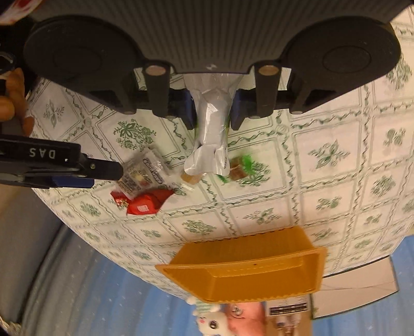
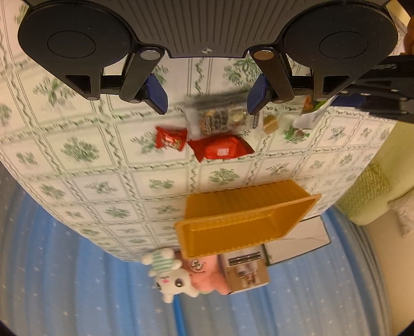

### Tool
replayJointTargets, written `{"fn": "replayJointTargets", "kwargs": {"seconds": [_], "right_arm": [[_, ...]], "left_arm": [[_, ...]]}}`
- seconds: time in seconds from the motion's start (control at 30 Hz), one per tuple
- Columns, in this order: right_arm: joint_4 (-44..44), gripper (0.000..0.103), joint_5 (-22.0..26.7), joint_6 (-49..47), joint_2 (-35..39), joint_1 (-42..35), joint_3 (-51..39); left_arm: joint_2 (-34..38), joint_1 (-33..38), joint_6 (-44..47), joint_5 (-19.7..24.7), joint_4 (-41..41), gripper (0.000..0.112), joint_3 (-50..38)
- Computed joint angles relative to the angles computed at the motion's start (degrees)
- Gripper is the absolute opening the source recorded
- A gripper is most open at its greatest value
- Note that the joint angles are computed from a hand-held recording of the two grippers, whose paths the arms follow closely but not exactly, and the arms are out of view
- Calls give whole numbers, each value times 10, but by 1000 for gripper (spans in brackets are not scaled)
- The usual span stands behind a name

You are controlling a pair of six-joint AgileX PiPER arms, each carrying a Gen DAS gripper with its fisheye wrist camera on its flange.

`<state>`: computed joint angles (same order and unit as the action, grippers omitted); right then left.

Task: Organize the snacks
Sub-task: 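Lift the silver-white pouch with the left tool while the right tool approaches the clear snack pack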

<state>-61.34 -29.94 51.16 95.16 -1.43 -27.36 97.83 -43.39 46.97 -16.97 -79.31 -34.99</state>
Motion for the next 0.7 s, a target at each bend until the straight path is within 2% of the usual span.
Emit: {"fn": "replayJointTargets", "kwargs": {"seconds": [0.17, 0.23, 0.27, 0.3, 0.33, 0.37, 0.5, 0.63, 0.7], "right_arm": [[9, 68, 33, -24, 25, 36, -38], [-33, 68, 30, 24, 42, 37, -59], [-43, 72, 30, 40, 46, 40, -65], [-48, 87, 28, 49, 49, 43, -68], [-35, 94, 29, 45, 49, 49, -66], [-11, 102, 29, 27, 49, 57, -62], [58, 102, 56, -43, 55, 101, -63], [225, 102, 69, -212, 77, 147, -61], [279, 102, 72, -260, 85, 158, -63]], "left_arm": [[-10, 8, -49, -7, 31, 26, 19], [-11, 14, -62, -7, 43, 26, 23], [-11, 15, -75, -9, 52, 26, 25], [-12, 16, -83, -9, 59, 26, 26], [-12, 19, -93, -9, 66, 26, 28], [-13, 22, -108, -8, 78, 26, 31], [-16, 28, -136, -13, 93, 26, 38], [-16, 31, -147, -19, 96, 26, 40], [-14, 34, -156, -19, 105, 26, 41]]}}
